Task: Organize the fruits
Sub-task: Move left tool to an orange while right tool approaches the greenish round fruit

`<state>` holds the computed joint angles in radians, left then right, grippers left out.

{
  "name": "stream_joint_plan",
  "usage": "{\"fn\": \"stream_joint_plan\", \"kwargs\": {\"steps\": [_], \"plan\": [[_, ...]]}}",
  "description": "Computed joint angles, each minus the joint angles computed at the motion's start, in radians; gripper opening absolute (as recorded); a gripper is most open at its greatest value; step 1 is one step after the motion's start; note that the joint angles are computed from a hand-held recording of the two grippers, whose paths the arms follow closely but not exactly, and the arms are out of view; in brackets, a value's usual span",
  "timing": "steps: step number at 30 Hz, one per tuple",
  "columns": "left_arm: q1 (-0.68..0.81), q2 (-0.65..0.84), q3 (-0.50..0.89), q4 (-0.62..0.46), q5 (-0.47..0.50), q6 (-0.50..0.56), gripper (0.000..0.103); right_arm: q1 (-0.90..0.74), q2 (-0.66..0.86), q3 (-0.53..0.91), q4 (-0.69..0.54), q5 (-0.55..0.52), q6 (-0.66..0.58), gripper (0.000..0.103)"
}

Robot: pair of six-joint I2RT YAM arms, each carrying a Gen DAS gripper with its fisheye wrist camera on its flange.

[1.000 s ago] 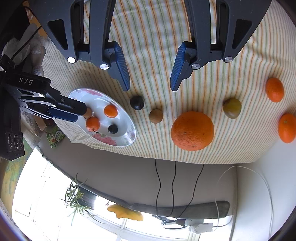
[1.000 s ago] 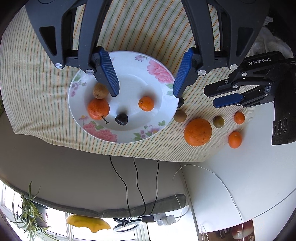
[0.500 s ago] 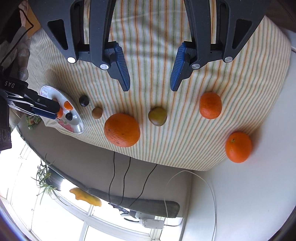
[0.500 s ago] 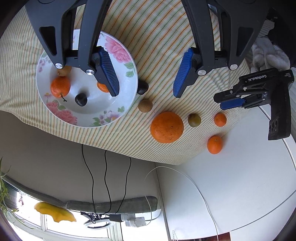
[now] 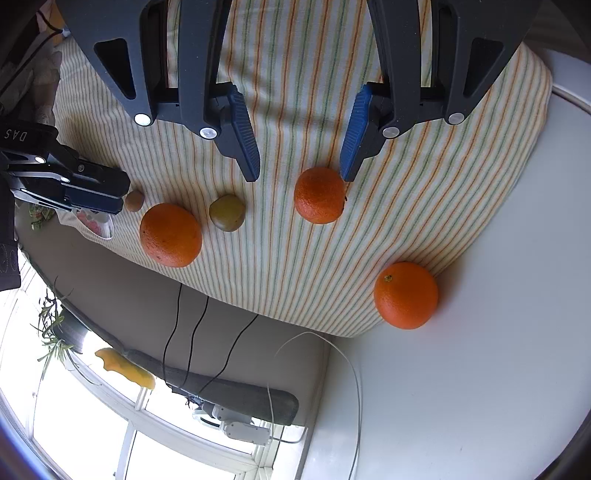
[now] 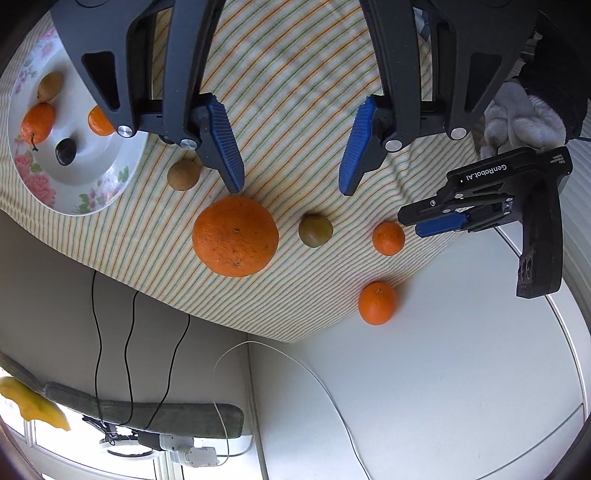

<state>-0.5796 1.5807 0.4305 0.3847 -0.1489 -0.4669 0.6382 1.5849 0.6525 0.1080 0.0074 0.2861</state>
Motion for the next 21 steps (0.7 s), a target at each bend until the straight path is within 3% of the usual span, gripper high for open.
{"fn": "stream_joint_plan", "kwargs": {"steps": [12,21], "plan": [[0.086,0.067,0.011,0.054,0.091,0.034,0.044,0.038,0.332,0.244,0.008,0.006,0.051,0.050],[0.108,0.120,0.042,0.063,0.130,0.054,0.044,0.035,0.435,0.377,-0.047,0.035,0.043,0.046]]}}
